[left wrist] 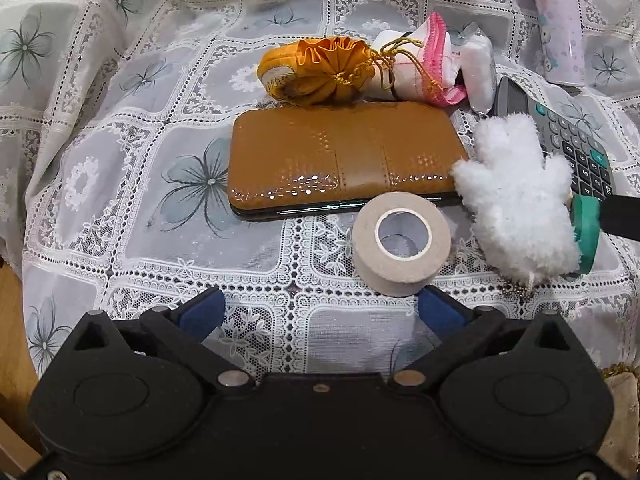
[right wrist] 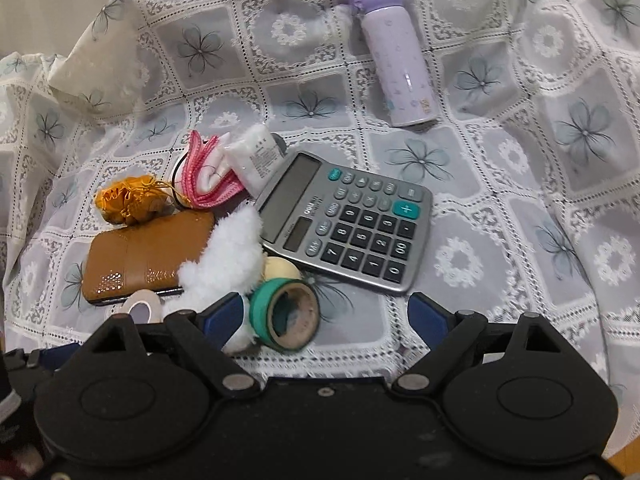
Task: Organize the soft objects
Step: 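Move the left tool toward the beige tape roll and lower it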
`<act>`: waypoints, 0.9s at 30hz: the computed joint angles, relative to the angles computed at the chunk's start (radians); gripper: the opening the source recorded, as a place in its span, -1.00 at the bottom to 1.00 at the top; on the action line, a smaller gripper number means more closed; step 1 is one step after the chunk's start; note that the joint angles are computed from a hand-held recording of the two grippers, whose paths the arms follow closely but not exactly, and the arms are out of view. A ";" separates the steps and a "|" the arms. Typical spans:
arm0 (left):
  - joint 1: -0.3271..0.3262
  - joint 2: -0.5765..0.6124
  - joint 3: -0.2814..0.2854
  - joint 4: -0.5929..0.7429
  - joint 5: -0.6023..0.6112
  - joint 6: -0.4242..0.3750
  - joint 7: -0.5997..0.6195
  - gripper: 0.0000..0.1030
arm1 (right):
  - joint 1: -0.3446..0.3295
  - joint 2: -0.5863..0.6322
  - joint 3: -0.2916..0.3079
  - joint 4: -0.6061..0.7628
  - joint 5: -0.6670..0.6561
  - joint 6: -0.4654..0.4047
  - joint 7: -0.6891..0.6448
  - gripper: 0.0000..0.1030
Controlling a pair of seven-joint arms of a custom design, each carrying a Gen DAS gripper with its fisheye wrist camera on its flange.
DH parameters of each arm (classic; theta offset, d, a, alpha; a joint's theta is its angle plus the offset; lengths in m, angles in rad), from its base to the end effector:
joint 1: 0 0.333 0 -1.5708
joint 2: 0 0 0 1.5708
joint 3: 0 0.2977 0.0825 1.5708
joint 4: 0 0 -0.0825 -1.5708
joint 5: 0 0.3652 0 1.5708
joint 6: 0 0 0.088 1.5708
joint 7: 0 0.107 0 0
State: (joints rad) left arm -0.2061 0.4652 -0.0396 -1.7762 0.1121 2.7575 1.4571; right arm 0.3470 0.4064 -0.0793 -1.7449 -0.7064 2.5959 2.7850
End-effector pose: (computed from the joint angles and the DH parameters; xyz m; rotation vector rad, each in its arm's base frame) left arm 0.6533 -0.1654 0.3502 -1.7248 2.1442 -0.5561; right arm 0.6381 0.1943 0.3802 -1.4651 2.2117 -0.7378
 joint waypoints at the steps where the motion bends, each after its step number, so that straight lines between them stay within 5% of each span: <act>1: 0.000 -0.001 0.001 -0.005 0.001 0.008 -0.001 0.96 | 0.000 0.014 0.001 0.015 0.003 -0.008 -0.005 0.73; 16: -0.002 -0.004 0.004 -0.018 -0.007 0.031 0.009 0.96 | -0.020 -0.055 -0.024 -0.071 -0.035 -0.095 0.117 0.81; 23: -0.002 -0.005 0.005 -0.020 -0.007 0.033 0.009 0.96 | -0.047 -0.073 0.007 -0.127 -0.095 0.007 0.117 0.84; 27: -0.003 -0.005 0.005 -0.021 -0.007 0.034 0.008 0.96 | -0.024 -0.043 0.001 -0.100 -0.111 -0.004 0.114 0.98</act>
State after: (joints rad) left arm -0.2094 0.4598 -0.0342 -1.7972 0.1053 2.7913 1.4652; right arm 0.3229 0.3632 -0.0787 -1.8453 -0.8171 2.5923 2.8994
